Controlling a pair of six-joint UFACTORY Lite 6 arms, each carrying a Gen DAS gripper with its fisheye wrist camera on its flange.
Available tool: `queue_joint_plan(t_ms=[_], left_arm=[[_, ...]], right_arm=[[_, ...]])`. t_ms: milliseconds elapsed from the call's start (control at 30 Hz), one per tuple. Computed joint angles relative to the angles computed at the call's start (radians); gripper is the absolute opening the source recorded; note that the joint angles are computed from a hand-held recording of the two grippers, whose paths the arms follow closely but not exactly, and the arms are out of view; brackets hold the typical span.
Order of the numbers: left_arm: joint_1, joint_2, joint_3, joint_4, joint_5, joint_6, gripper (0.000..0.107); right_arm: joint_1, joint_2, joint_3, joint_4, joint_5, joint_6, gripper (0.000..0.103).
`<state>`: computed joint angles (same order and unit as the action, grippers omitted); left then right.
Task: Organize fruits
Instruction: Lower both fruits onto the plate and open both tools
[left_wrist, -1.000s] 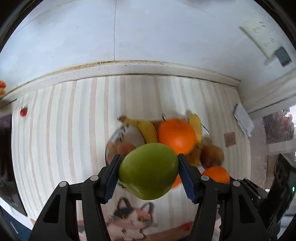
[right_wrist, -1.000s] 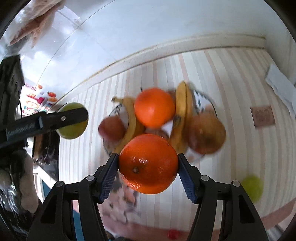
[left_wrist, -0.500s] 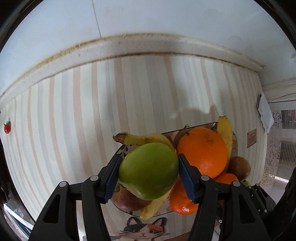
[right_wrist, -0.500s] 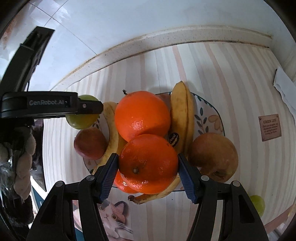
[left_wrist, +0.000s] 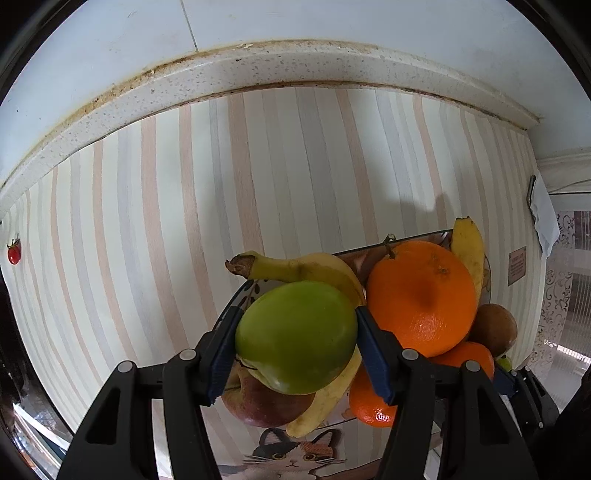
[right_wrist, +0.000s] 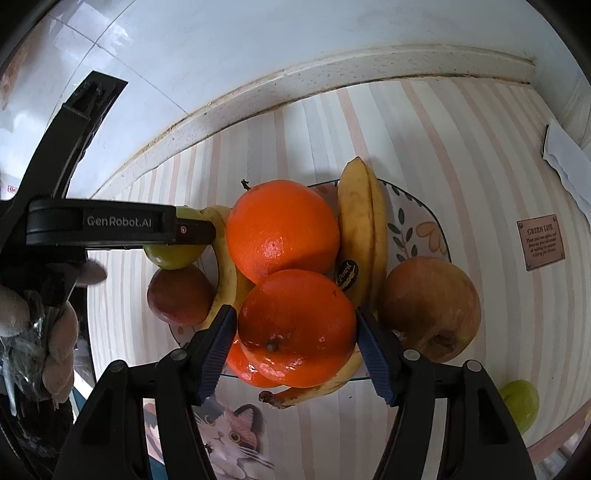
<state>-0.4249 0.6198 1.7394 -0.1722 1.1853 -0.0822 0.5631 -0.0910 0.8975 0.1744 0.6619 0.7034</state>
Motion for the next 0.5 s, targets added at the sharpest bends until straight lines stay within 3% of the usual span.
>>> queue_joint_plan(t_ms=[267, 500], left_arm=[[-0.016, 0.008, 0.030, -0.007, 0.001, -0.019, 0.060], [0.003, -0.120, -0.049, -0.030, -0.010, -0.005, 0.064]], right_arm=[[-0.025, -0.038, -0.005, 0.018, 0.010, -0.012, 0.077], [-0.012, -0.077, 0.038, -0.029, 0.082, 0.023, 0.092]])
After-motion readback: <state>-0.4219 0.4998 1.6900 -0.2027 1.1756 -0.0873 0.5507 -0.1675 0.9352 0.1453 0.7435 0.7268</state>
